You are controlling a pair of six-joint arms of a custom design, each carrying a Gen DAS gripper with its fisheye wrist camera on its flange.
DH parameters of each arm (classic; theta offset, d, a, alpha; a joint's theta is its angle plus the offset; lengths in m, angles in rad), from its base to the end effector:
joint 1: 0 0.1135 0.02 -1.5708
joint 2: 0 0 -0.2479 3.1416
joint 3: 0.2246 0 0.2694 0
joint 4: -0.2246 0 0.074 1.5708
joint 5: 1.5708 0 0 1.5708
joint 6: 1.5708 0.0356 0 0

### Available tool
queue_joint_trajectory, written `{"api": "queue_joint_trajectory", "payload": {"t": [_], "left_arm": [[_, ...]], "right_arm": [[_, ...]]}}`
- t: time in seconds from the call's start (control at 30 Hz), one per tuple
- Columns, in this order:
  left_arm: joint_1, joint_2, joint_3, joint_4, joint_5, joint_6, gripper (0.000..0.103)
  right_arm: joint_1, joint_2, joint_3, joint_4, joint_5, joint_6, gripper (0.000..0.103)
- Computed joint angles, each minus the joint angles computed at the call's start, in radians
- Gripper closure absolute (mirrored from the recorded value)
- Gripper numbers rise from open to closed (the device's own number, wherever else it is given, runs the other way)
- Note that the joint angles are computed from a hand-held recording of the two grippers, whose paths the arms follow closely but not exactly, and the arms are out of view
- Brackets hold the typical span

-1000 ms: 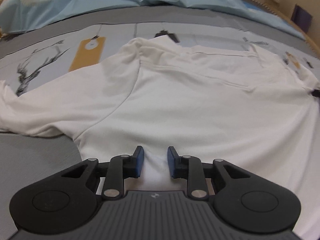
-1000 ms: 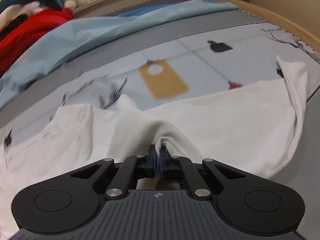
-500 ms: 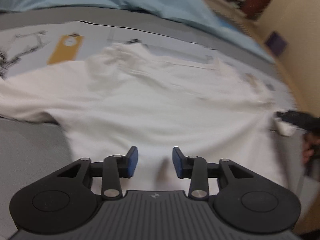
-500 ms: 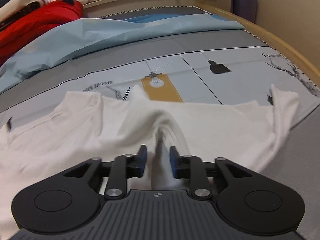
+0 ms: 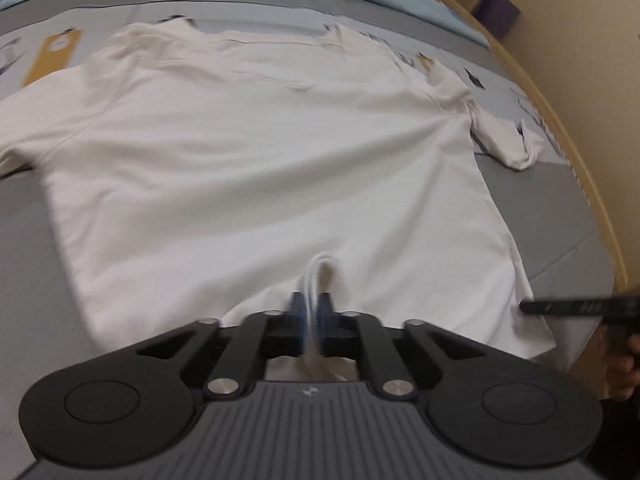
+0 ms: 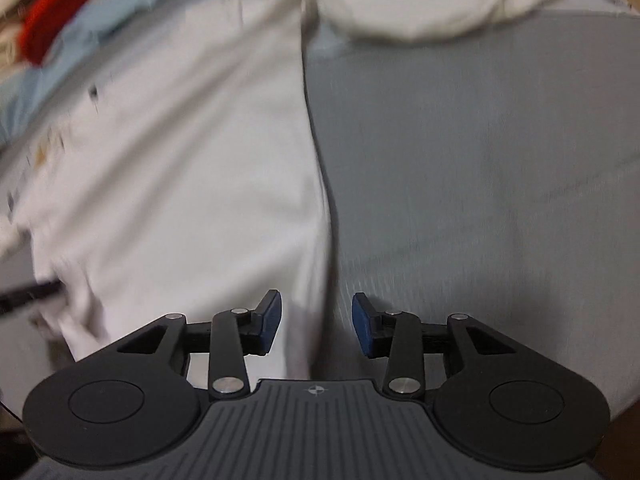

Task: Fold small clothes

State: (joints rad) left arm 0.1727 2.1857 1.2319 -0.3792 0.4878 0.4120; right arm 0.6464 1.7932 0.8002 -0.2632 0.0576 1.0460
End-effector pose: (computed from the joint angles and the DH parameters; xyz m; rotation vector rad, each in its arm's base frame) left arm 0.3858 0.0504 0.0340 0.4055 2.6946 -0.5553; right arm 0.2425 0.1804 0.0639 0.5838 2.8166 0.2867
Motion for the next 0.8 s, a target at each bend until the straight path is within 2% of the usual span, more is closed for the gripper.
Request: {"api": "queue_joint_trajectory", "payload": {"t": [0.07,0.13,0.17,0.2,0.3,0.43,0.5,0.57,0.67,0.73,0.8], "left_arm": [[0.067,-0.059,-0.037,-0.028,0.037,0.039,0.099],[0.135,-0.114,-0.059,-0.066,0.076,0.086,0.099],[0.175,-0.141,-0.071,-0.09,0.096,0.119,0.099],[0.211,-0.166,-0.08,-0.12,0.108,0.153,0.099],[0.309,-0.219,-0.112,-0.206,0.104,0.301,0.099],[0.407,-0.254,-0.136,-0.402,0.103,0.673,0.099],[0.434,-0.251,-0.143,-0.482,0.048,0.822,0.097],[0.452,-0.25,-0.156,-0.493,0.015,0.892,0.094],[0.467,-0.219,-0.118,-0.478,0.005,0.82,0.079],[0.465,-0.19,-0.082,-0.453,0.012,0.712,0.077],[0.438,-0.18,-0.074,-0.405,-0.016,0.594,0.072]], "right_arm": [[0.019,0.024,0.021,-0.005,-0.006,-0.053,0.062],[0.031,0.031,0.047,-0.035,0.009,-0.098,0.07],[0.029,0.025,0.051,-0.051,0.008,-0.097,0.095],[0.025,0.006,0.044,-0.063,0.014,-0.087,0.098],[0.021,-0.105,-0.018,-0.079,0.063,-0.037,0.099],[0.004,-0.29,-0.122,-0.14,0.101,-0.001,0.099],[0.004,-0.31,-0.141,-0.185,0.107,0.016,0.099],[0.017,-0.305,-0.158,-0.209,0.094,0.051,0.097],[0.037,-0.211,-0.1,-0.269,0.112,0.046,0.091],[0.036,-0.177,-0.082,-0.264,0.108,0.042,0.09],[0.043,-0.168,-0.08,-0.256,0.101,0.042,0.081]]}}
